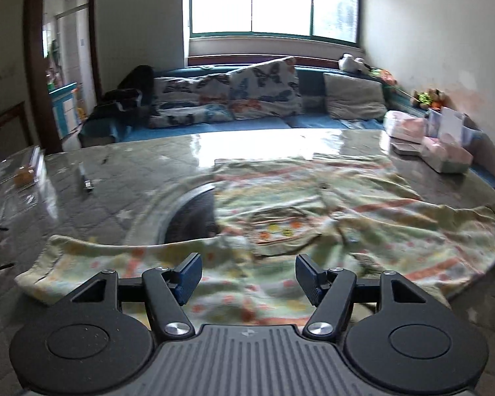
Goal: Fold clothes
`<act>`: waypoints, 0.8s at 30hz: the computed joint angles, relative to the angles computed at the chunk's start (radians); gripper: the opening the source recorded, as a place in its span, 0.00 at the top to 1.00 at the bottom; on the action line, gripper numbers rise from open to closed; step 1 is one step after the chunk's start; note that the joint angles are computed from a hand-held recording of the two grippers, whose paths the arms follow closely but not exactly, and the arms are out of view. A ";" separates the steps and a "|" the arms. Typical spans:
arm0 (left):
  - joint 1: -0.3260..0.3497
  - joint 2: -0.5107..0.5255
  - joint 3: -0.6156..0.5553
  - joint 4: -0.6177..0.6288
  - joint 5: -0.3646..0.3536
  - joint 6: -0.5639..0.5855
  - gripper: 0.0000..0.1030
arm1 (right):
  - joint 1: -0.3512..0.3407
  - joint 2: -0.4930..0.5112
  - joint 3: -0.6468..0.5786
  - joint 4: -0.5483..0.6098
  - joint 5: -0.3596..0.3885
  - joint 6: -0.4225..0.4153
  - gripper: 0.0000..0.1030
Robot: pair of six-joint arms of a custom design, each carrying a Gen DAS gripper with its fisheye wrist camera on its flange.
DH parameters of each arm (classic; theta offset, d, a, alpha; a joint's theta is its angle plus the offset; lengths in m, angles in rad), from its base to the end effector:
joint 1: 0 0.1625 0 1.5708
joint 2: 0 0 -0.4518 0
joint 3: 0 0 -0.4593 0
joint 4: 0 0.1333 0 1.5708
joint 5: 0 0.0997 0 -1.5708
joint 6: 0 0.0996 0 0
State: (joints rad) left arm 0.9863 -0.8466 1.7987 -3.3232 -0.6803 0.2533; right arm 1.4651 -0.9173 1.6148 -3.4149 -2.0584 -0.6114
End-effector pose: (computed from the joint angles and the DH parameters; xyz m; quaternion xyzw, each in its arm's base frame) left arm -0.1995 -0.6835 0.1547 0.1848 0.8276 -0.4122 0.3333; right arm 0.0072 -0.7529 0.2808 0.0772 -0.8221 0.4217 0.3746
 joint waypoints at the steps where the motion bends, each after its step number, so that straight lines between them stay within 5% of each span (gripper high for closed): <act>1: -0.002 0.005 -0.004 0.005 -0.008 -0.002 0.36 | -0.001 -0.002 0.002 0.000 0.005 0.005 0.58; 7: -0.016 0.038 -0.035 0.029 -0.059 0.008 0.33 | -0.011 -0.030 0.023 0.030 0.051 0.076 0.86; 12: -0.022 0.071 -0.065 0.074 -0.101 0.020 0.33 | -0.019 -0.064 0.059 0.031 0.133 0.170 0.91; 24: -0.039 0.151 -0.102 0.139 -0.175 0.091 0.33 | 0.032 -0.118 0.099 0.008 0.273 0.190 0.92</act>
State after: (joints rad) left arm 0.9476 -0.6952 1.6967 -3.1844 -0.8555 0.3443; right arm 1.4971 -1.0357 1.7139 -3.4065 -1.7854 -0.4216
